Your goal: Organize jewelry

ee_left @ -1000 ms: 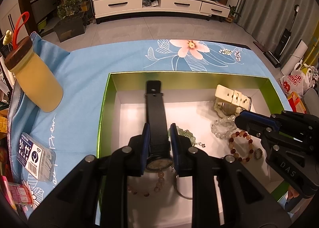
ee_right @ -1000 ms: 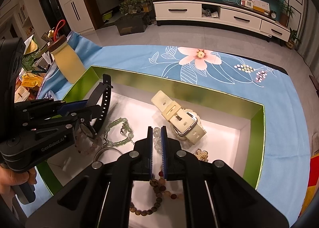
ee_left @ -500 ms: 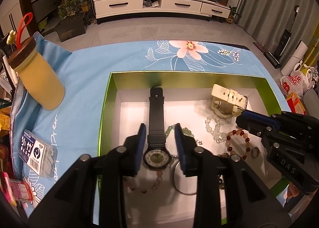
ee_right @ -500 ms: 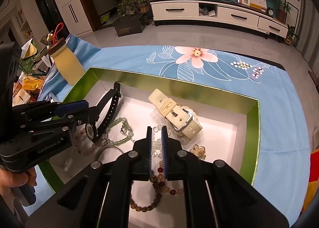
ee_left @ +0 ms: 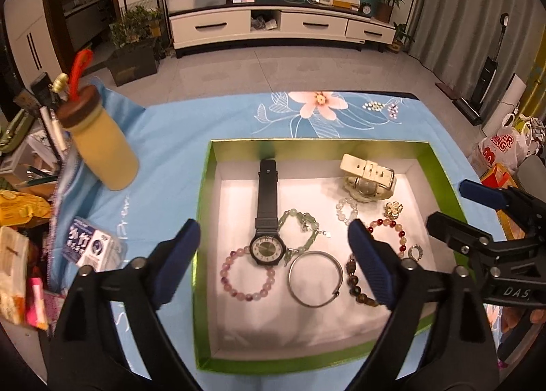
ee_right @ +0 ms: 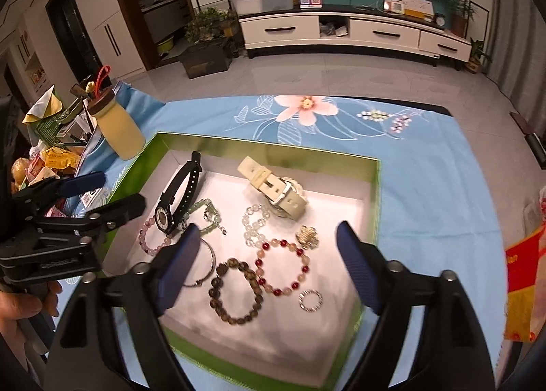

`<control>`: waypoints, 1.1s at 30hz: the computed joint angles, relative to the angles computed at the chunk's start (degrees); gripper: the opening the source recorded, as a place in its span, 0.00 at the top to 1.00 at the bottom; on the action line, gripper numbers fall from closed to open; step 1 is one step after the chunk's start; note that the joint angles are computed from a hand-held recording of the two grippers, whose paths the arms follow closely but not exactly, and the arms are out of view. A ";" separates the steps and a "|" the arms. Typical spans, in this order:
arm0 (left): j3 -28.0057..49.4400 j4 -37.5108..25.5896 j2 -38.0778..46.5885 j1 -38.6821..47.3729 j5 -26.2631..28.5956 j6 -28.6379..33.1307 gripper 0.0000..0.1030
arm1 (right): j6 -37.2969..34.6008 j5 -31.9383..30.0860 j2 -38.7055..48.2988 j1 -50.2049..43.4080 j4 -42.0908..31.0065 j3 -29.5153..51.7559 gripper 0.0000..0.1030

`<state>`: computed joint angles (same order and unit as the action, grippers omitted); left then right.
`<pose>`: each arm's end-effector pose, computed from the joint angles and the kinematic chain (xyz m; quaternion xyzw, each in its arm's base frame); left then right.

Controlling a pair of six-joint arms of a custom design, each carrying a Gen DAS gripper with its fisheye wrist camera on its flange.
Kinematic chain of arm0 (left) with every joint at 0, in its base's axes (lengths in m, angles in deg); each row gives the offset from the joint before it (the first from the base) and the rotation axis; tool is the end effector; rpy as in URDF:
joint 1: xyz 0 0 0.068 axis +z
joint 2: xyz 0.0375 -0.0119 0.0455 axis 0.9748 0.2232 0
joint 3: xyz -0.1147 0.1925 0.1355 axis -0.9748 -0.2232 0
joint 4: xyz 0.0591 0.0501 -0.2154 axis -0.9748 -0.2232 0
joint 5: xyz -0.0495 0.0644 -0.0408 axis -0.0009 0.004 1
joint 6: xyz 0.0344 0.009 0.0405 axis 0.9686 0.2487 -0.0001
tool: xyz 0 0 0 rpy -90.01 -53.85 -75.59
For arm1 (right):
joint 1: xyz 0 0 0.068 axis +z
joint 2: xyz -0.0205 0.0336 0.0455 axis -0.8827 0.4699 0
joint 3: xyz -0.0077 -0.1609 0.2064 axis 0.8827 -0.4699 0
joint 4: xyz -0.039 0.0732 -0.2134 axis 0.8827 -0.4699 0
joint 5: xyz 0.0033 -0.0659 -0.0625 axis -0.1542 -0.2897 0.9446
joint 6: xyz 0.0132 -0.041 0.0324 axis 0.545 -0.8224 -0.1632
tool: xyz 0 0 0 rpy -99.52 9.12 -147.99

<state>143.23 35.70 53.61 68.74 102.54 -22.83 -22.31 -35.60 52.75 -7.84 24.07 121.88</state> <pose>0.2765 -0.0494 0.2402 0.2163 0.9208 -0.1026 0.3080 0.2186 0.2770 0.2232 0.0916 0.9551 0.0459 0.2781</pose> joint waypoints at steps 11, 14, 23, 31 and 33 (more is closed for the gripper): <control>5.62 -14.57 -6.01 0.96 -1.41 -1.92 0.02 | 7.41 2.86 0.11 4.62 -17.06 8.96 0.01; 8.96 -21.36 -4.70 -0.41 -4.82 -3.11 0.02 | 8.36 3.07 0.92 6.37 -19.98 11.53 0.01; 9.83 -26.80 -9.21 -0.18 -6.26 -4.80 0.02 | 11.27 3.94 1.09 9.92 -25.37 15.52 0.01; 8.90 -25.79 -9.88 0.29 -6.81 -5.35 0.02 | 12.13 3.95 1.22 9.75 -26.45 16.25 0.01; 8.85 -25.66 -9.69 0.13 -7.44 -5.41 0.02 | 12.24 3.89 1.45 9.65 -26.31 16.37 0.01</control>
<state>152.08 10.04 43.93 68.87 95.09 -28.24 -10.06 -31.71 54.20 1.82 -2.24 138.25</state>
